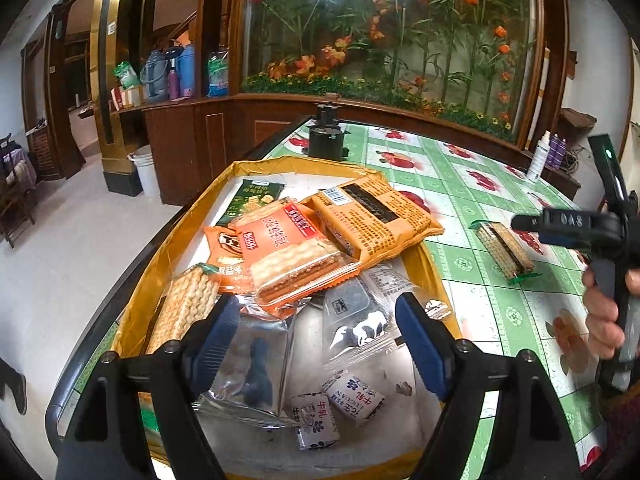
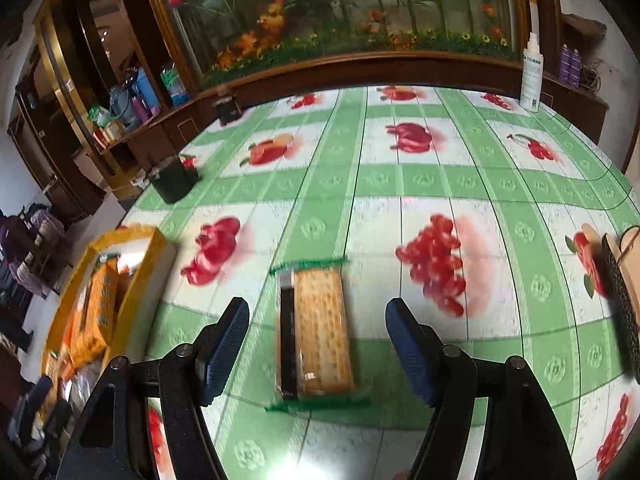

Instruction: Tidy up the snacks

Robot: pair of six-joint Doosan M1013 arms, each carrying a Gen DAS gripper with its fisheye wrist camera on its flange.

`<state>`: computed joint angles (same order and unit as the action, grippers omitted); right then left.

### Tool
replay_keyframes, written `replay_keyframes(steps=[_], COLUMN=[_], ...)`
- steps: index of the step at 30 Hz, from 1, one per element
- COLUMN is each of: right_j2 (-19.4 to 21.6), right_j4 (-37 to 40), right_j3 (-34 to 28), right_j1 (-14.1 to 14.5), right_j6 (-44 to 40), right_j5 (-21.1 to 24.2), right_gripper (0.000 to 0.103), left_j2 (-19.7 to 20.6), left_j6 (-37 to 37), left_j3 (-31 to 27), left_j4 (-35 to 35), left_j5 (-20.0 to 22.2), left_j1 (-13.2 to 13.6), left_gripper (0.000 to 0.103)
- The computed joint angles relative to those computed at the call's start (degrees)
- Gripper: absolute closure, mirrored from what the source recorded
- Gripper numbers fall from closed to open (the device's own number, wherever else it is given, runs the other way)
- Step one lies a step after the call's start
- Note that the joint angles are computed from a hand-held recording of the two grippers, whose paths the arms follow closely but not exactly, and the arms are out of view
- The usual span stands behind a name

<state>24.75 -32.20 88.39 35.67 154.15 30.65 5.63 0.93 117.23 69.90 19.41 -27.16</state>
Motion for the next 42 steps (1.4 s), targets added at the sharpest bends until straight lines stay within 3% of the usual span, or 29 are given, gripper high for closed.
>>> replay_keyframes(steps=[6,13,22,35,38,42], right_j2=[0.05,-0.34,-1.13,0.07,0.01,-0.09], right_j4=[-5.58,-10.95,-15.01,-27.58,-27.16,-26.84], right_j3=[0.6,2.09,3.92,3.44,3.47,3.53], right_j1=[3.12,6.7,8.64,12.35,12.22,12.06], right_j6=[-0.46,-1.95,0.03,2.74,2.73,3.14], right_j5=[0.43,-0.81,-2.86,2.43,2.44,2.41], right_gripper=[0.028,0.021,0.011,0.009,0.009,0.009], left_j2=[0.13,0.44,0.84,0.23,0.01,0.6], left_j6=[-1.74,-0.76,0.02,-2.77,-5.07,-2.75], left_j3=[-0.21,-0.71,-1.25,-1.19,-1.04,-2.01], left_j4=[-0.08,-1.95,-2.44,0.01,2.51,1.65], left_j5=[1.82,4.28,6.88,12.53,15.09,19.77], left_j1=[-0.1,-0.62,-1.71,-3.26,-3.95,-5.04], left_gripper=[0.022,0.021,0.019,0.004,0.0,0.0])
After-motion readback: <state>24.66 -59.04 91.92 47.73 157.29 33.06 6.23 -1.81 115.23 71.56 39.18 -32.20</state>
